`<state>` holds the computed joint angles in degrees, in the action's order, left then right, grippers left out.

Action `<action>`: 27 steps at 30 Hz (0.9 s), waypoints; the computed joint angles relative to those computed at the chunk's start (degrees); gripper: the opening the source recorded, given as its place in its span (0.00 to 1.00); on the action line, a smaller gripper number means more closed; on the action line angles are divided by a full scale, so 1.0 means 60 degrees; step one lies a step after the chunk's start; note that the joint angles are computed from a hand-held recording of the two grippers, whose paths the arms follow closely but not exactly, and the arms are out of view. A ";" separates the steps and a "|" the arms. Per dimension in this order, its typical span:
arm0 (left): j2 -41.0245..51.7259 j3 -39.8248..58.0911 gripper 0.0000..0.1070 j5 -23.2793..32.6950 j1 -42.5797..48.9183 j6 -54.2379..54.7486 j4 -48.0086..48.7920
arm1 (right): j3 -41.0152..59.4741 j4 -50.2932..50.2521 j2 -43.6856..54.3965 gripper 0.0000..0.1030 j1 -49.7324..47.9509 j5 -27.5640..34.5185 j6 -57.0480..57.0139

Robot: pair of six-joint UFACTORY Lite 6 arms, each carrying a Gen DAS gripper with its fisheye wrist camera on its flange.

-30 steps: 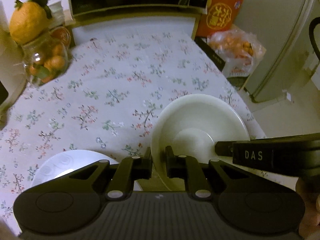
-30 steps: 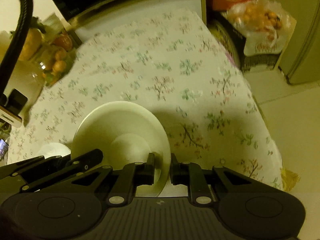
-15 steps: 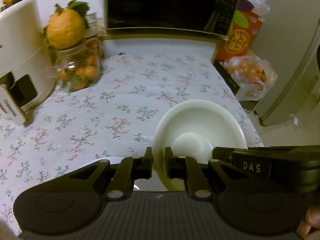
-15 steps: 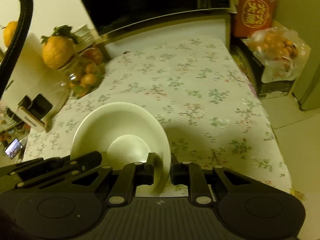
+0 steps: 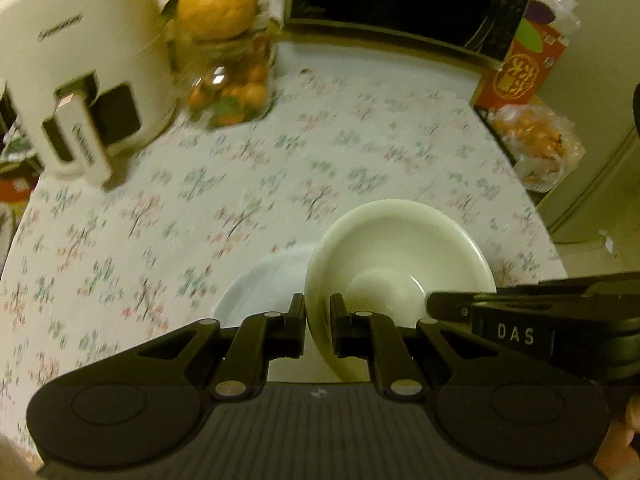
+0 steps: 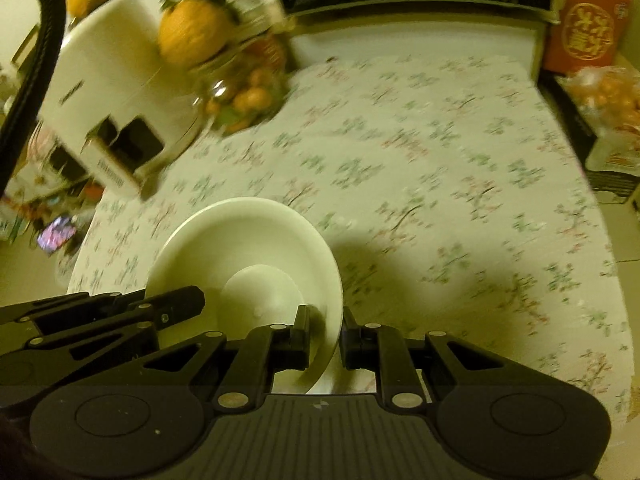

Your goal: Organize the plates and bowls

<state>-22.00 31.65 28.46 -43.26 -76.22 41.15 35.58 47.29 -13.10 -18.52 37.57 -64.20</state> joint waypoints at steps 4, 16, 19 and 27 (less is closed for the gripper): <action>-0.0541 -0.0566 0.10 -0.0002 0.0224 0.0698 -0.0610 | -0.0399 -0.0296 -0.0283 0.14 0.0763 -0.0287 0.0324; -0.1574 -0.1272 0.10 0.0123 0.0635 0.1677 -0.1384 | -0.0612 -0.0804 -0.0477 0.14 0.1692 -0.0557 0.0937; -0.1523 -0.1333 0.10 0.0037 0.0747 0.1771 -0.1466 | -0.0591 -0.0939 -0.0375 0.14 0.1888 -0.0644 0.1129; -0.1076 -0.1352 0.11 -0.0335 0.1037 0.2072 -0.1729 | -0.0556 -0.1290 -0.0159 0.15 0.2216 -0.0864 0.1557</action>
